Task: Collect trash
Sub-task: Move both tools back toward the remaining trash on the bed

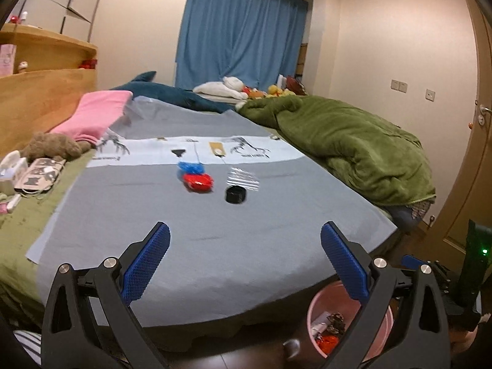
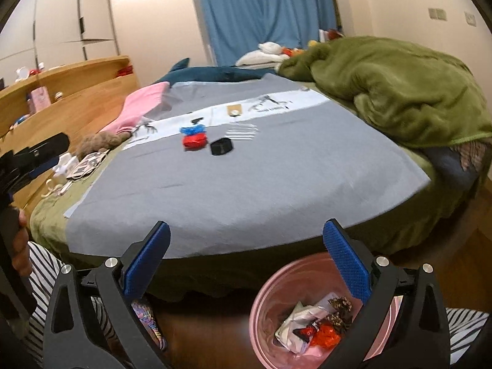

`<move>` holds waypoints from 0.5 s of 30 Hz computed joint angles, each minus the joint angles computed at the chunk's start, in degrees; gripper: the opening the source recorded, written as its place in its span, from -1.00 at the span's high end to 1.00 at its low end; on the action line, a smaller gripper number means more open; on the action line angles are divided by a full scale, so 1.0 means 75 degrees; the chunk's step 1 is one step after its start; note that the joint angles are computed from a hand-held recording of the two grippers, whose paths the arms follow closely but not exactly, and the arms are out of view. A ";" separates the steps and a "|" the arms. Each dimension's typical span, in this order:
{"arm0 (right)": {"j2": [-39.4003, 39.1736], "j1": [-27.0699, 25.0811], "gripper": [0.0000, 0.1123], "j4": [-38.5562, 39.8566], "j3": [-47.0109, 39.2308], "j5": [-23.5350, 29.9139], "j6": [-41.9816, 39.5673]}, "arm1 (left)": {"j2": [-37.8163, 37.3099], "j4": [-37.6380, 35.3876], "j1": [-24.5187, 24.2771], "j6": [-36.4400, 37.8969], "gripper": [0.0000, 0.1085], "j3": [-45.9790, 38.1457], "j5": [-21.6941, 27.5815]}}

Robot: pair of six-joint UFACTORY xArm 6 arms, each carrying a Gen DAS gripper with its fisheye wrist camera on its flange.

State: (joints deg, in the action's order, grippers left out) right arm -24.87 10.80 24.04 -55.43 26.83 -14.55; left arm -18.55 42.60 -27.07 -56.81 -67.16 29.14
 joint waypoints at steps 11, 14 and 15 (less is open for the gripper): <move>0.1150 0.0645 -0.74 -0.0316 -0.1435 -0.0160 0.0289 | -0.0167 0.0079 0.0920 -0.0020 -0.76 0.0057 -0.0370; 0.1598 0.0810 -0.74 -0.0504 -0.1949 -0.0217 0.0434 | -0.0032 -0.0030 0.1225 0.0075 -0.76 -0.0027 -0.0542; 0.1806 0.0872 -0.74 -0.0576 -0.2178 -0.0262 0.0482 | 0.0004 -0.0027 0.1300 0.0072 -0.76 -0.0047 -0.0584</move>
